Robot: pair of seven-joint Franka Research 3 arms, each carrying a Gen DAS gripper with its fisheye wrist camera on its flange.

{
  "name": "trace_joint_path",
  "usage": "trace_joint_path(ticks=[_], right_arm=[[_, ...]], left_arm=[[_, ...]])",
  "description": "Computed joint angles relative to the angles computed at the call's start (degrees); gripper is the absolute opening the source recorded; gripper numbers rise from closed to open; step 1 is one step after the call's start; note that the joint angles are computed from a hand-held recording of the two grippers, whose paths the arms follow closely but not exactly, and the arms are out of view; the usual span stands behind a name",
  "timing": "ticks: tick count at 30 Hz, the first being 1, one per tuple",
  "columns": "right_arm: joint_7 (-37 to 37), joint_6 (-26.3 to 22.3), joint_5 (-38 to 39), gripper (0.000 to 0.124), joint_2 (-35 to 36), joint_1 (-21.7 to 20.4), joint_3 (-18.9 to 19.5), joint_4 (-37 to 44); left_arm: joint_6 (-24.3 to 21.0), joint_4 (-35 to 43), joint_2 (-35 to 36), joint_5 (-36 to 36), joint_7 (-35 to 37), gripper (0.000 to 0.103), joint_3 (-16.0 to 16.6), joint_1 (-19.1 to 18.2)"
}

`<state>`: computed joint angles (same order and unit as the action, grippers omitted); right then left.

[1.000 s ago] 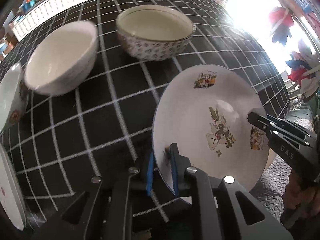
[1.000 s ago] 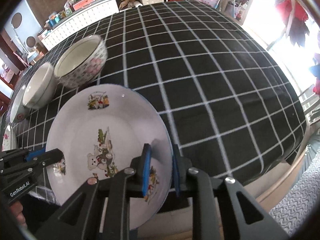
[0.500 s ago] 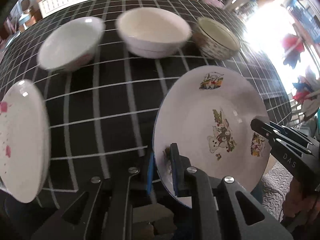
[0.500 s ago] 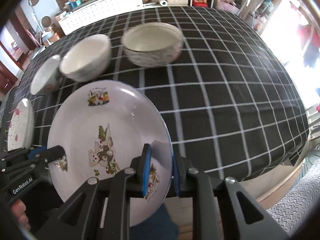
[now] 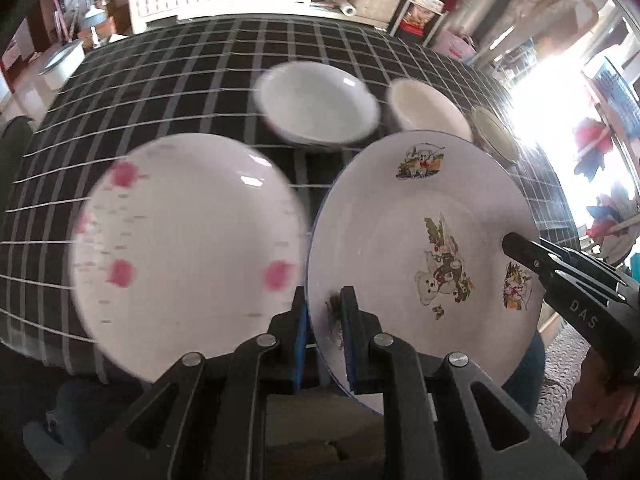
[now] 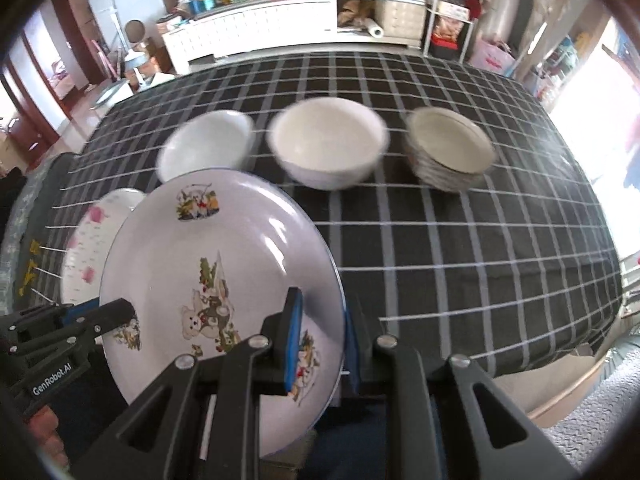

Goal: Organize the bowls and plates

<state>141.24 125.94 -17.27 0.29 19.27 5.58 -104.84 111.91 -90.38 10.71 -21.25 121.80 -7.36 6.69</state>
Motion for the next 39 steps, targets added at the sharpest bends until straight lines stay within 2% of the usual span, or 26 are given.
trace_joint_path(ticks=[6,10,19,39], right_arm=[[-0.26,-1.22,-1.22,0.024,7.06,3.2,0.39,9.23],[-2.37,-1.6,0.56,0.024,11.53,5.19,-0.45,14.64],[-6.2,-4.61,2.87,0.024,19.88,8.65,-2.91,24.75],[-11.75,-8.54,6.65,0.024,27.15,10.04,-5.13,33.8]], left_arm=[[-1.44,5.19,2.58,0.51,1.2,0.013,1.53,3.21],[-2.42,8.66,4.82,1.76,0.51,0.013,1.94,5.12],[-2.13,11.12,7.37,3.83,-0.6,0.014,1.93,7.91],[-2.45,18.47,14.43,9.74,-4.89,0.014,0.37,7.8]])
